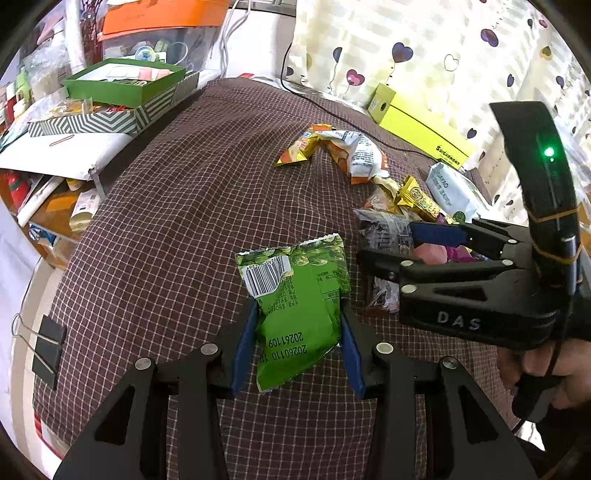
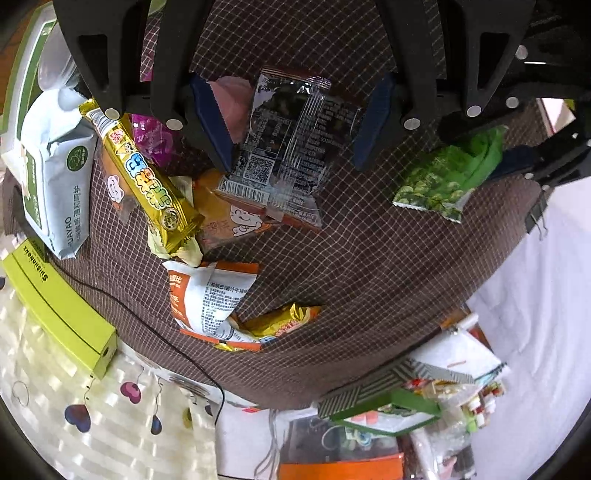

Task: Organize snacks
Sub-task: 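Hold the green chip bag in the left gripper while the right gripper grasps the dark QR-code snack bag, then carry both bags to the green box while the right gripper releases the dark bag inside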

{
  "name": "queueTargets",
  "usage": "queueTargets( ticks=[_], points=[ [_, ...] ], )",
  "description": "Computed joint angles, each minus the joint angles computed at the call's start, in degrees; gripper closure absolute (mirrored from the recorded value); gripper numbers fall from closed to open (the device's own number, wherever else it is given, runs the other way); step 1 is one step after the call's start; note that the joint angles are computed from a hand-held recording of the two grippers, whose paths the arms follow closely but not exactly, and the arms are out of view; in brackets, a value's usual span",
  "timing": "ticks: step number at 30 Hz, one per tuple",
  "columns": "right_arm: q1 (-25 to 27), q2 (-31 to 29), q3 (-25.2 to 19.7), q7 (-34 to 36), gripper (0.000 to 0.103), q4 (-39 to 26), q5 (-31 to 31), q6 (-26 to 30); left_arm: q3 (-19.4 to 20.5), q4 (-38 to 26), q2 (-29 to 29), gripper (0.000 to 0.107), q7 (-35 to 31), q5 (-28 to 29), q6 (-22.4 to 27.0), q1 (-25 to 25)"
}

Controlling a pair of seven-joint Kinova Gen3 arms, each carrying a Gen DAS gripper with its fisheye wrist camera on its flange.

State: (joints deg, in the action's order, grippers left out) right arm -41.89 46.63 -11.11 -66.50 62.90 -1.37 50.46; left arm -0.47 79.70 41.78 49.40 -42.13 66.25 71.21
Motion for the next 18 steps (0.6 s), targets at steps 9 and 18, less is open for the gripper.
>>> queueTargets(
  ticks=[9, 18],
  points=[
    [1.06, -0.86, -1.18, 0.42, 0.056, 1.98, -0.99, -2.47, 0.57, -1.08, -0.27, 0.064, -1.06, 1.08, 3.03, -0.04],
    [6.70, -5.60, -4.84, 5.28, 0.056, 7.91, -6.71, -6.90, 0.67, -6.18, 0.85, 0.064, -3.91, 0.60, 8.24, 0.74]
  ],
)
